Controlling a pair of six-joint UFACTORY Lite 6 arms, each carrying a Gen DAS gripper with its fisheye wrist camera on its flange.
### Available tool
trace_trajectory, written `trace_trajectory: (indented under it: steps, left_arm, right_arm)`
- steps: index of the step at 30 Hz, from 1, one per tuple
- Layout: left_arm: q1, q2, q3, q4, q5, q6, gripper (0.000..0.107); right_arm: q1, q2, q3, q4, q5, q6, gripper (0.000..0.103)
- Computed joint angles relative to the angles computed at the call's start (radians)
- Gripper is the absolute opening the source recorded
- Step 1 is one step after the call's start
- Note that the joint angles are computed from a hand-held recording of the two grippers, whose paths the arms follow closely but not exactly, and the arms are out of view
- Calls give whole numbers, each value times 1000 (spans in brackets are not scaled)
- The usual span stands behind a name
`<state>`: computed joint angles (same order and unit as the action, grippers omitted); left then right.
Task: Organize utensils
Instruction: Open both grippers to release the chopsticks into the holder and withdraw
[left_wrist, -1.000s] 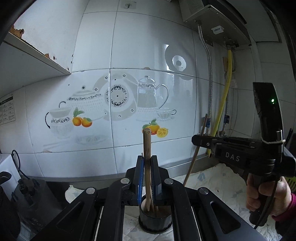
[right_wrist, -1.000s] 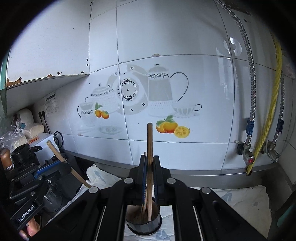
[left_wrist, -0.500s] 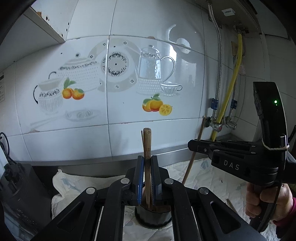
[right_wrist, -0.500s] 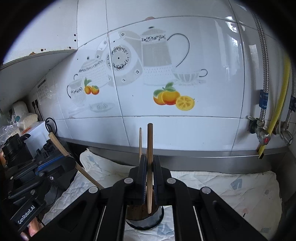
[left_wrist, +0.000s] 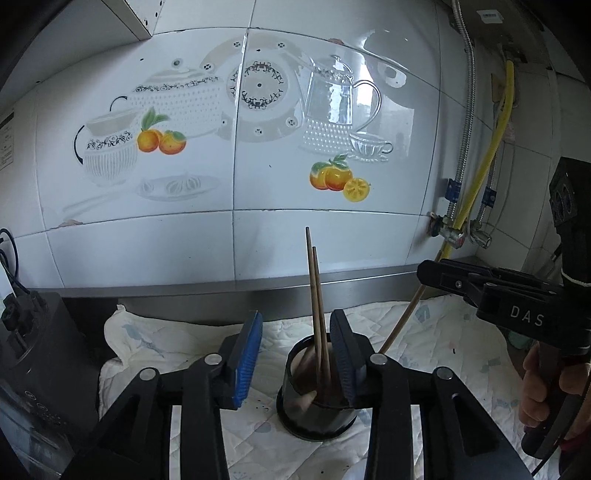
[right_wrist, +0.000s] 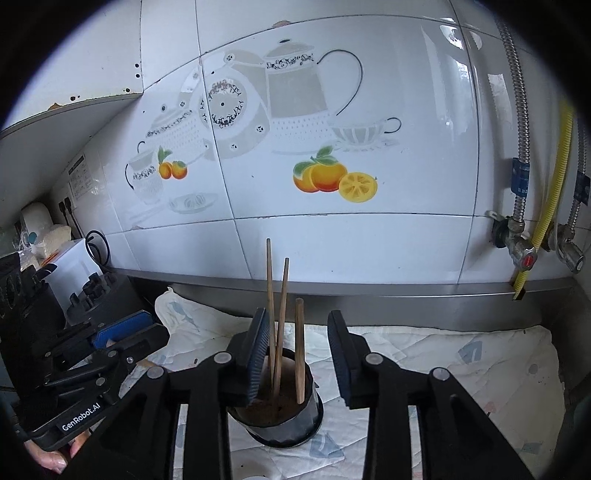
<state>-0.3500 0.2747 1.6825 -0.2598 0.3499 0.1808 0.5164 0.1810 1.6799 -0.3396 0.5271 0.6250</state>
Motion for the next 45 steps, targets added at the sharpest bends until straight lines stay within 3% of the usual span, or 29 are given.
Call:
trace_trajectory:
  steps: [11,26,33,40,45]
  left_arm:
    - [-9,-216,-169,35,6,-31,44]
    - [-52,-729,-722,61,56,-75,44]
    - [-159,-898,-982,238,51,-273,44]
    - [-242,-958,-1138,301,27,-408,44]
    - [-288,-932,-1173,324,-5,-472,44]
  right_arm:
    - [57,-193,-160,-90,51,95,46]
    - [273,-626,-668,-270,170,449,48]
    - [431,-797,-869,-357,262,671,48]
    - [637,-850,-942,-475,421,873,48]
    - [676,-850,-962,-490,429,908,48]
